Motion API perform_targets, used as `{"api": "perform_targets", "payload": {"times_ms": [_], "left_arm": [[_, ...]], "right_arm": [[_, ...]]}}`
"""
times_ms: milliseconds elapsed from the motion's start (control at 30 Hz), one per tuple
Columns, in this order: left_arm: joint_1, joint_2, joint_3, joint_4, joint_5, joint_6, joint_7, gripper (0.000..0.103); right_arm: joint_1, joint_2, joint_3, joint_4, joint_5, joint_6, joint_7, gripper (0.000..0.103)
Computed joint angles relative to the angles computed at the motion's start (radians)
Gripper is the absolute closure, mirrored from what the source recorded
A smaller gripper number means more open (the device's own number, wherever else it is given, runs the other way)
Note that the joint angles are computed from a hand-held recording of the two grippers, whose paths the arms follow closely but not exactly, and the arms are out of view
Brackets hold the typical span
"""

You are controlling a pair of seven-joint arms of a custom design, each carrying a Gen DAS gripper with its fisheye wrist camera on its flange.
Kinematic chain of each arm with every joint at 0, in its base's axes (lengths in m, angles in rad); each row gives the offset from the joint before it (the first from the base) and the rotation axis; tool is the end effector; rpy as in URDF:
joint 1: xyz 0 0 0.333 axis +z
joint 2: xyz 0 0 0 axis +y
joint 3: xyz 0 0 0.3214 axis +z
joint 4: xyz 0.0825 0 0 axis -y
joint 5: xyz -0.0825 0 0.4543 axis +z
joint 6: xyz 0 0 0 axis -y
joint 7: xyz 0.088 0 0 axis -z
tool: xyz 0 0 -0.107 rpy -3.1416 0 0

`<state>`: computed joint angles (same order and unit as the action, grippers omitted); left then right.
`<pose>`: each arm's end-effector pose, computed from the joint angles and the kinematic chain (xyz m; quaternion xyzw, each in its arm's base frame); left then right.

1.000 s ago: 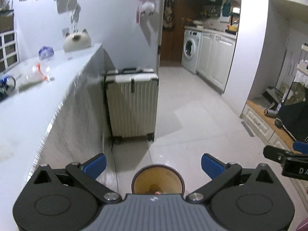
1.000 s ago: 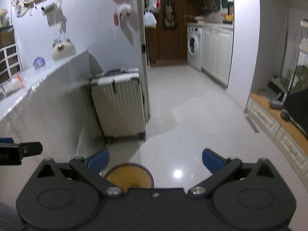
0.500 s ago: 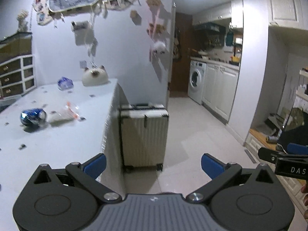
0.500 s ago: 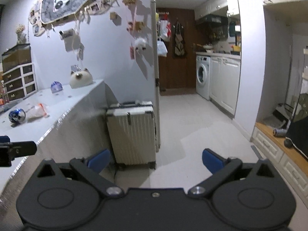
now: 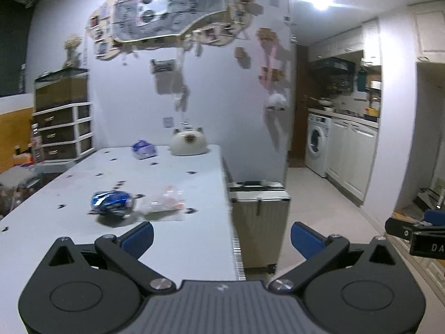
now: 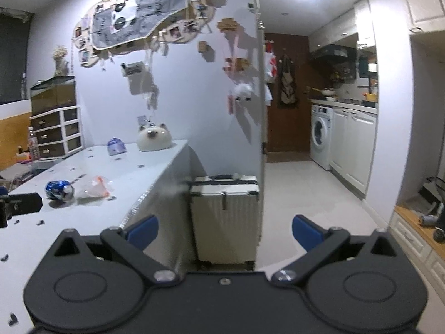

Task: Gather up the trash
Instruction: 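Move both tools back up toward the blue can and plastic bag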

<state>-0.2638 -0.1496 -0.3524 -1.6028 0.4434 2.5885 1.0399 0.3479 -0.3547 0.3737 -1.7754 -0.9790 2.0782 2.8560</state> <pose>0.4832 -0.3803 0.8246 -0.4745 0.6772 -0.4599 0.3236 0.4061 0.3636 0.7932 -0.4756 0.6611 -0.4476 0.3693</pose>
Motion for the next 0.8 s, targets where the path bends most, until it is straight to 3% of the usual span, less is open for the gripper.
{"api": "perform_targets", "payload": {"times_ms": [133,367,600,800], "left_arm": [[0.027,-0.020,0.036,-0.035,-0.049,0.011,0.020,0.000],[0.092,-0.001,0.076,-0.028,-0.070,-0.001,0.088,0.000],[0.120,0.108,0.120,0.082,-0.062,0.000,0.151,0.000],[0.104,0.251,0.163,0.226,-0.178,0.029,0.324,0.000]], "right_arm": [[0.014,0.121,0.006,0.101,-0.023,0.013,0.005,0.000],[0.107,0.346,-0.041,0.309,-0.074,0.036,-0.021,0.000],[0.198,0.562,-0.115,0.552,-0.070,0.048,-0.090,0.000],[0.259,0.759,-0.177,0.804,-0.003,0.041,-0.201,0.000]]}}
